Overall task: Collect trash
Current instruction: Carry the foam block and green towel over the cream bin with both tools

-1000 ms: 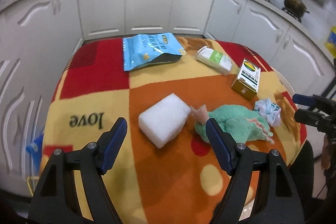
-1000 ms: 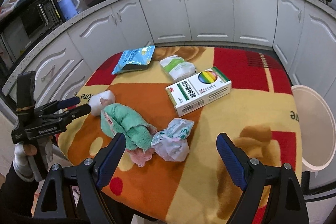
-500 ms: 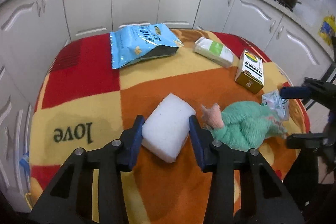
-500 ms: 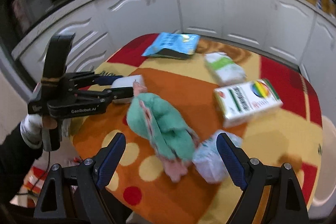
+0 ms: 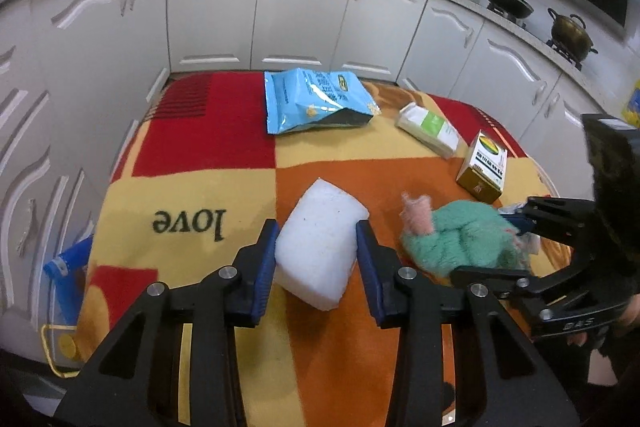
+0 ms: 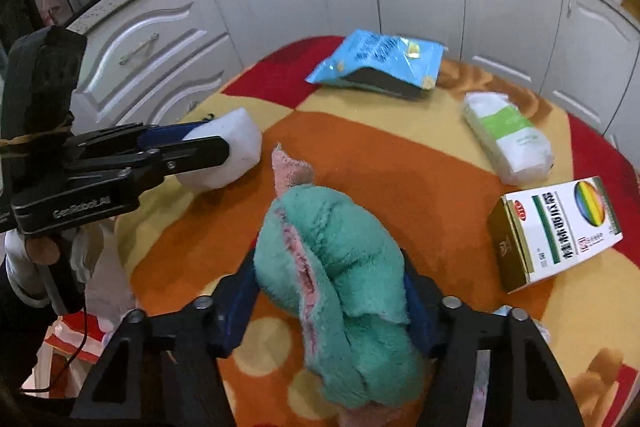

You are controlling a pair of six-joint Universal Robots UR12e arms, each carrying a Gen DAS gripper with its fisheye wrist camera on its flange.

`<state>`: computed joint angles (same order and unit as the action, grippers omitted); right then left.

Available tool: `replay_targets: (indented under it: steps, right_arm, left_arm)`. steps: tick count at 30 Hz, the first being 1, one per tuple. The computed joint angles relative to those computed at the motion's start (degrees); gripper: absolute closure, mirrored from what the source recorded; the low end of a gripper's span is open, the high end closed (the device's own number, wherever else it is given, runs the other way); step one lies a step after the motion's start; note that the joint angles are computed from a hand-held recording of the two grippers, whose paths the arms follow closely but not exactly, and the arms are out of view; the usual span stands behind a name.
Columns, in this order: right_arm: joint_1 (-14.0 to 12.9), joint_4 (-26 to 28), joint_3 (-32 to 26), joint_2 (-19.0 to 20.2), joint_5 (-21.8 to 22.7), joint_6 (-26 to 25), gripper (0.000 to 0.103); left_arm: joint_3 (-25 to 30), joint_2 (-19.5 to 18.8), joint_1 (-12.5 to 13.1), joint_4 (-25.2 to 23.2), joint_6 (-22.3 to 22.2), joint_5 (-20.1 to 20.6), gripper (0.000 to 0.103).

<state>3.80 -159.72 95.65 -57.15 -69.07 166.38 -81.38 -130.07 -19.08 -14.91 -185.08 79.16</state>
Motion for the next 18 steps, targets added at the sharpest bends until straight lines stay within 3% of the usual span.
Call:
replay_targets:
  steps: [6, 18]
  right_arm:
    - [-1.59, -6.97, 3.94, -3.02, 2.3, 5.04, 0.044]
    - [-4.14, -15.38, 10.13, -7.35, -0.01, 11.24, 0.044]
  left_arm:
    - [0.03, 0.55, -1.32, 1.97, 0.12, 1.02, 0.067]
    - [1.8, 0.43, -4.74, 2.81, 2.34, 2.3, 0.067]
